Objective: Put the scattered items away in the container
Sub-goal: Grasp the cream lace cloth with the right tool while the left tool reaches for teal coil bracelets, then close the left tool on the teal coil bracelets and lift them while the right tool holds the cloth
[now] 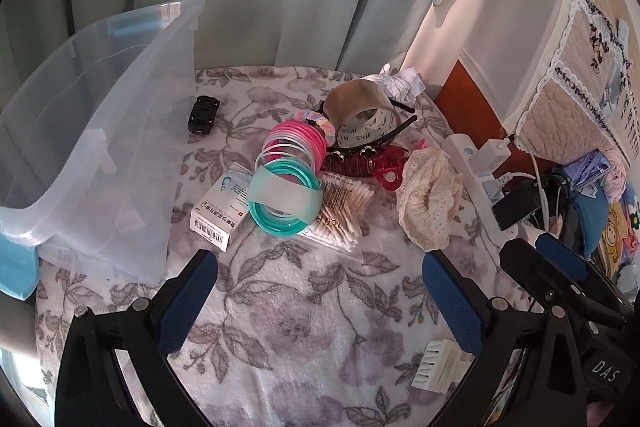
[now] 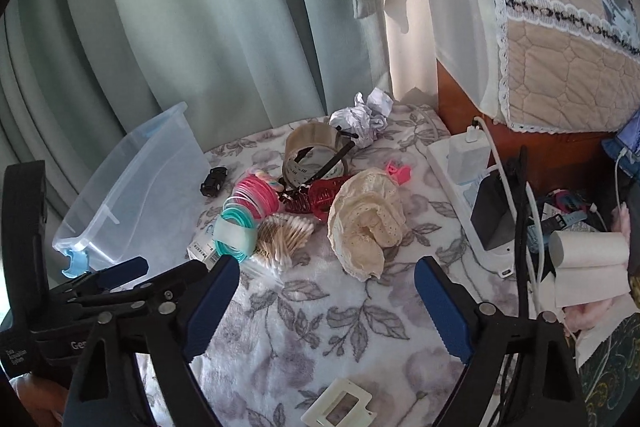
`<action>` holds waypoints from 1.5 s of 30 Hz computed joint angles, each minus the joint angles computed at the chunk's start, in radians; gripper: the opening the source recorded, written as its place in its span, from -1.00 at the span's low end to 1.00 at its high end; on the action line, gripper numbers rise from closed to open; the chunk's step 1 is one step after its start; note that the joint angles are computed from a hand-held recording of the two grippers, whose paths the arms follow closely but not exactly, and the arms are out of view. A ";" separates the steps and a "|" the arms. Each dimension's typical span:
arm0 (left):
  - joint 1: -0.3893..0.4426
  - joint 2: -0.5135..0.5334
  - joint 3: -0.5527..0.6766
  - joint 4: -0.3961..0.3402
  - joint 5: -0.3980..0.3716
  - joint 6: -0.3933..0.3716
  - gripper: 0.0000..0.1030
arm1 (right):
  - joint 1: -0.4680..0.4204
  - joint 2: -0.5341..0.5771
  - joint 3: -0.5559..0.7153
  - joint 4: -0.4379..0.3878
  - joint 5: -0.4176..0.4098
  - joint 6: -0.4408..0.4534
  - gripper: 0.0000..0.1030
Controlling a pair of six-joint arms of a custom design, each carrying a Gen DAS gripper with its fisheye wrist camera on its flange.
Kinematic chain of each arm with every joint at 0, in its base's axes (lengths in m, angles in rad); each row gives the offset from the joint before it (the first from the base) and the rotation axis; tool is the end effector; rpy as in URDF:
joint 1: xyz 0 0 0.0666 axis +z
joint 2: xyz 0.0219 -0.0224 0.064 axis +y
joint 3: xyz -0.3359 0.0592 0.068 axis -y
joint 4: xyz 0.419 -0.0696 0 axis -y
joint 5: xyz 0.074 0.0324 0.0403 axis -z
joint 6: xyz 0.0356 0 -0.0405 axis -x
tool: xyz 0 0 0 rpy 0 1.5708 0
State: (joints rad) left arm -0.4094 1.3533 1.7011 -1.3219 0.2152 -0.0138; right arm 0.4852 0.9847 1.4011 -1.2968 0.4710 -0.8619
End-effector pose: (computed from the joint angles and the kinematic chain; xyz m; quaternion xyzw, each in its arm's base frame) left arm 0.4286 -0.1947 0.5260 0.2304 0.9225 -0.1581 0.2664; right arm 0.3112 0.1454 0.5359 0.2489 0.8841 0.0336 0.3941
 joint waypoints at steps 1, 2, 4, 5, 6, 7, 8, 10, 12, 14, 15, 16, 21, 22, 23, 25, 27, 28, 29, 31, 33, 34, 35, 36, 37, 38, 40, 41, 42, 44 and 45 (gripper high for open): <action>-0.001 0.014 0.006 -0.002 -0.001 -0.003 0.97 | -0.010 0.002 -0.007 0.005 -0.013 -0.003 0.70; -0.002 0.026 0.010 -0.001 -0.002 -0.004 0.97 | -0.021 0.002 -0.015 0.011 -0.027 -0.005 0.67; -0.002 0.049 0.018 0.006 -0.001 0.004 0.95 | -0.041 0.009 -0.027 0.017 -0.045 -0.009 0.57; -0.003 0.061 0.025 0.008 0.002 0.007 0.93 | -0.050 0.016 -0.030 0.017 -0.052 -0.008 0.50; -0.004 0.073 0.031 0.013 0.003 0.006 0.93 | -0.061 0.023 -0.033 0.021 -0.062 -0.006 0.45; -0.008 0.085 0.037 0.020 -0.004 0.003 0.93 | -0.072 0.029 -0.037 0.028 -0.075 -0.004 0.38; -0.011 0.096 0.042 0.027 -0.011 0.001 0.93 | -0.084 0.036 -0.038 0.031 -0.089 -0.005 0.33; -0.013 0.122 0.057 0.034 -0.014 0.006 0.93 | -0.109 0.052 -0.040 0.040 -0.113 -0.002 0.20; -0.015 0.151 0.076 0.035 -0.019 0.014 0.93 | -0.130 0.066 -0.043 0.051 -0.132 0.004 0.10; -0.019 0.171 0.090 0.044 -0.038 0.015 0.93 | -0.149 0.082 -0.043 0.055 -0.146 0.004 0.05; -0.020 0.181 0.096 0.050 -0.049 0.014 0.93 | -0.158 0.087 -0.046 0.062 -0.153 0.000 0.04; -0.020 0.191 0.104 0.054 -0.056 0.013 0.93 | -0.168 0.091 -0.050 0.070 -0.164 -0.006 0.01; -0.004 0.260 0.162 0.014 -0.056 0.041 0.93 | -0.202 0.116 -0.059 0.093 -0.196 -0.028 -0.24; 0.002 0.267 0.163 0.007 -0.044 0.052 0.93 | -0.204 0.120 -0.060 0.098 -0.195 -0.025 -0.27; 0.005 0.268 0.159 0.007 -0.042 0.062 0.93 | -0.205 0.124 -0.059 0.101 -0.193 -0.020 -0.28; 0.004 0.260 0.142 0.029 -0.056 0.064 0.93 | -0.207 0.135 -0.057 0.108 -0.192 -0.007 -0.28; 0.000 0.267 0.146 0.040 -0.068 0.053 0.93 | -0.214 0.144 -0.056 0.112 -0.196 0.002 -0.28; -0.003 0.273 0.150 0.044 -0.078 0.044 0.93 | -0.218 0.149 -0.056 0.114 -0.199 0.000 -0.28; -0.006 0.280 0.155 0.048 -0.091 0.034 0.93 | -0.223 0.152 -0.057 0.114 -0.202 -0.005 -0.28; -0.009 0.290 0.162 0.058 -0.116 0.025 0.93 | -0.235 0.151 -0.062 0.112 -0.207 -0.022 -0.28; -0.012 0.294 0.162 0.068 -0.136 0.013 0.93 | -0.248 0.147 -0.070 0.115 -0.218 -0.037 -0.28; -0.012 0.292 0.159 0.069 -0.143 0.006 0.93 | -0.253 0.145 -0.073 0.117 -0.225 -0.040 -0.28; -0.012 0.288 0.156 0.070 -0.147 0.004 0.93 | -0.256 0.145 -0.075 0.116 -0.227 -0.042 -0.28; -0.010 0.283 0.152 0.068 -0.150 0.008 0.92 | -0.256 0.144 -0.076 0.116 -0.226 -0.044 -0.28; -0.008 0.274 0.144 0.068 -0.156 0.012 0.88 | -0.256 0.143 -0.077 0.118 -0.226 -0.043 -0.28; -0.007 0.263 0.134 0.068 -0.160 0.016 0.83 | -0.256 0.143 -0.077 0.119 -0.225 -0.042 -0.28; -0.004 0.247 0.120 0.067 -0.167 0.019 0.77 | -0.254 0.144 -0.076 0.118 -0.223 -0.042 -0.28; -0.004 0.237 0.112 0.071 -0.174 0.018 0.68 | -0.254 0.142 -0.078 0.120 -0.223 -0.045 -0.28; -0.005 0.229 0.106 0.075 -0.180 0.015 0.62 | -0.254 0.140 -0.080 0.121 -0.224 -0.047 -0.28; -0.008 0.213 0.098 0.078 -0.195 0.015 0.43 | -0.254 0.134 -0.084 0.123 -0.224 -0.052 -0.28; -0.009 0.207 0.096 0.076 -0.205 0.014 0.39 | -0.255 0.132 -0.086 0.123 -0.224 -0.055 -0.28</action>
State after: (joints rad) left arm -0.4183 1.5605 1.7973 -1.2455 0.0100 -0.0001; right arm 0.2306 1.1167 1.3154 -1.1736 0.2466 -0.9171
